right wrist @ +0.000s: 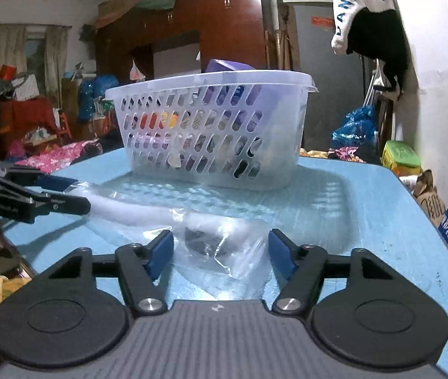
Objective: Organize objects
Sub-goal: 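Close both grippers on the plastic-wrapped white roll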
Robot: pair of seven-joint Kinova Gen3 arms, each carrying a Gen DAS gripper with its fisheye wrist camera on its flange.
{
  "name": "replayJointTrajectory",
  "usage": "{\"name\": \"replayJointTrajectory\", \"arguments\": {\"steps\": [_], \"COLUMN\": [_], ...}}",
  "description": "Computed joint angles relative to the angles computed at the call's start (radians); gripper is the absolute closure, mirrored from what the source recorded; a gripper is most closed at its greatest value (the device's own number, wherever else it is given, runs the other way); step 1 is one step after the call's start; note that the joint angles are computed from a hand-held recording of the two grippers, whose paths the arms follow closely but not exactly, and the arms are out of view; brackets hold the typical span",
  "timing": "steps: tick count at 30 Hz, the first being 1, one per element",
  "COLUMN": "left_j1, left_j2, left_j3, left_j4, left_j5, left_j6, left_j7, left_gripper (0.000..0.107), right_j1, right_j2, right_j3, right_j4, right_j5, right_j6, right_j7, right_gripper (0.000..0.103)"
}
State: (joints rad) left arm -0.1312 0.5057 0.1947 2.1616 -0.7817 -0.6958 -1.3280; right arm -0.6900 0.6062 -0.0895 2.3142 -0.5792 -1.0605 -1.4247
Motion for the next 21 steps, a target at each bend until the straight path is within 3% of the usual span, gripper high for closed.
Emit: {"name": "replayJointTrajectory", "arguments": {"steps": [8, 13, 21], "left_j1": [0.007, 0.002, -0.009], "left_j2": [0.015, 0.019, 0.022], "left_j3": [-0.019, -0.029, -0.039], "left_j4": [0.033, 0.061, 0.080], "left_j5": [0.037, 0.041, 0.033], "left_j6": [-0.076, -0.141, -0.190], "left_j7": [-0.080, -0.110, -0.115], "left_gripper": [0.055, 0.082, 0.095], "right_j1": [0.007, 0.014, -0.003], "right_j2": [0.010, 0.008, 0.001], "right_j3": [-0.007, -0.014, -0.013], "right_j4": [0.022, 0.035, 0.043], "right_j5": [0.033, 0.057, 0.038], "right_j6": [-0.043, -0.057, -0.068], "right_j7": [-0.020, -0.038, -0.026], "right_gripper": [0.066, 0.080, 0.085]}}
